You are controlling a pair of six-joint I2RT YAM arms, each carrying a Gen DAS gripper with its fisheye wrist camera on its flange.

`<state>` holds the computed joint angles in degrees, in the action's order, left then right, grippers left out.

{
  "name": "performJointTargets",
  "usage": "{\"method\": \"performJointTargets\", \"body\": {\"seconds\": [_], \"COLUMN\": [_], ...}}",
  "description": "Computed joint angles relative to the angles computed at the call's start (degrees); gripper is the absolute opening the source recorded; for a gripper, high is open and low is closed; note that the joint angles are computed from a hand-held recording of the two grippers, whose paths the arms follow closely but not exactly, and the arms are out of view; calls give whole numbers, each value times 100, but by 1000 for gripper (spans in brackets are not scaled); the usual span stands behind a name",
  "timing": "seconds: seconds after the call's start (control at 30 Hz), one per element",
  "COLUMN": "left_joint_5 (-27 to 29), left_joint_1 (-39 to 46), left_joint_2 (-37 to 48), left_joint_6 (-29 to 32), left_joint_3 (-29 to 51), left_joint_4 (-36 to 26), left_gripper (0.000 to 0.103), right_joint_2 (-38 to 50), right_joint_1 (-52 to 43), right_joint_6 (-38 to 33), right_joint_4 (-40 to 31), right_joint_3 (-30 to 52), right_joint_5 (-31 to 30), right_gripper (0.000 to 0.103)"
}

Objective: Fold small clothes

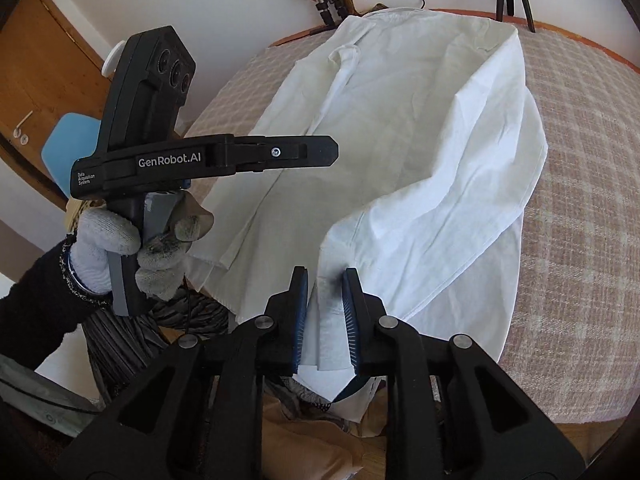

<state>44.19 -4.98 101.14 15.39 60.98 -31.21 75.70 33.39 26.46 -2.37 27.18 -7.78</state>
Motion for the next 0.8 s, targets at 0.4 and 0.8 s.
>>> {"method": "performJointTargets", "body": {"seconds": [0.4, 0.8], "left_joint_5": [-392, 218], "left_joint_1": [-606, -449], "left_joint_2": [40, 248], "left_joint_6": [56, 39], "left_joint_3": [-396, -688], "left_joint_4": [193, 592], "left_gripper": [53, 11], "right_joint_2": [-380, 3335], "right_joint_1": [-2516, -3288], "right_joint_6": [-649, -1046], "right_joint_4": [-547, -1217], "right_joint_3": [726, 4450], "right_joint_5": [-579, -162], "right_gripper": [51, 51]}}
